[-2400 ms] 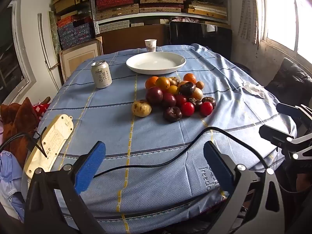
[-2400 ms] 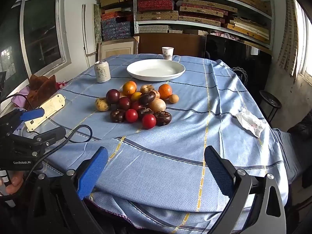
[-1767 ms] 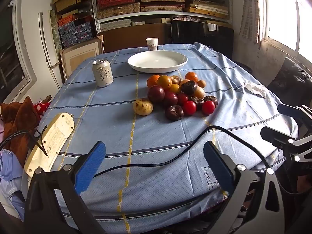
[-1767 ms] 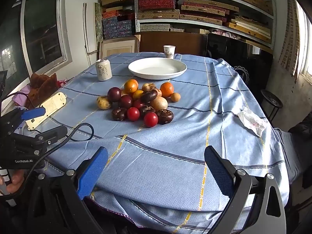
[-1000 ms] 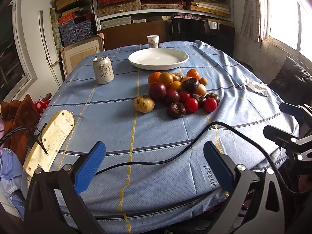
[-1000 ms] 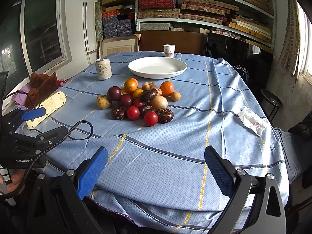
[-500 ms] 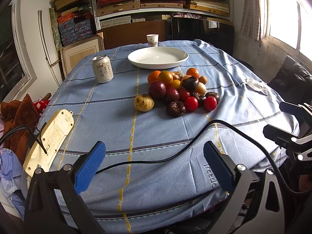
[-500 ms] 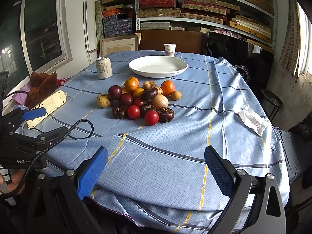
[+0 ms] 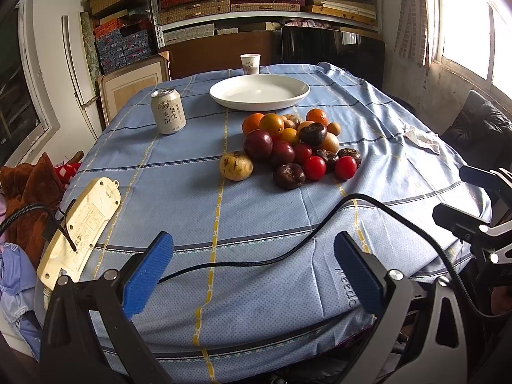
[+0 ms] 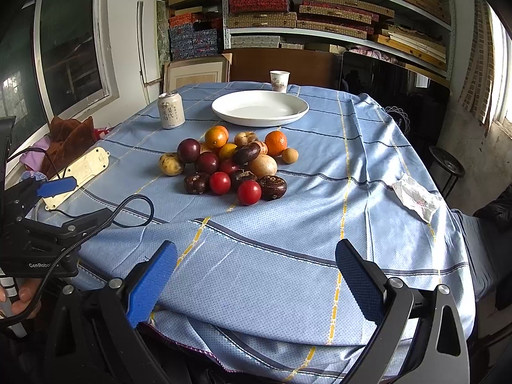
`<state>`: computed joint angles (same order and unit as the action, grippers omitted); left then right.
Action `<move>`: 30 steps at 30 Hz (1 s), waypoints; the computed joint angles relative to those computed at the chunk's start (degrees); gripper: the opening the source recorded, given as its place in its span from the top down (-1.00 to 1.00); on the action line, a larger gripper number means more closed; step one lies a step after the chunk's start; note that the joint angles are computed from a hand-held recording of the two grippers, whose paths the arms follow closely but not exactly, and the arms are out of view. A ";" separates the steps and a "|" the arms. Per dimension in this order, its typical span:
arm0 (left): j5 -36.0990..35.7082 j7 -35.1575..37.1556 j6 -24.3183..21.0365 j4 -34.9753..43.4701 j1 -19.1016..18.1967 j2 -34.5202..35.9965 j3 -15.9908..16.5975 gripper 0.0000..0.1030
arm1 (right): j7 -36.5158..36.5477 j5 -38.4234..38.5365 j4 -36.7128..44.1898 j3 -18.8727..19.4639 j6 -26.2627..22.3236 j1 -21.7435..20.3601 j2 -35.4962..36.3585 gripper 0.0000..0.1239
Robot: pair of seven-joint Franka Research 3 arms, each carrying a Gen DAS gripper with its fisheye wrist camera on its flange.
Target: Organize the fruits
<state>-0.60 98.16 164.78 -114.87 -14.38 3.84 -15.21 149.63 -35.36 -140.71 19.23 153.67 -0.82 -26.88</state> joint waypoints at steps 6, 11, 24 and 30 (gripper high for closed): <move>0.23 -0.29 -0.04 0.07 0.01 0.09 0.01 -0.92 | -0.05 -0.01 0.06 -0.10 -0.07 0.15 0.08 -0.61; 0.37 -0.57 0.02 -0.09 0.04 0.32 -0.03 -0.92 | -0.03 0.06 0.04 -0.23 -0.06 0.28 0.10 -0.61; -1.76 1.56 0.49 1.01 1.26 1.79 -0.01 -0.92 | -4.14 4.20 -1.68 -3.72 6.41 1.79 2.65 -0.61; -3.59 4.65 -0.05 6.18 3.77 5.93 -1.25 -0.92 | -7.93 5.45 0.60 -3.07 9.39 -0.57 6.44 -0.60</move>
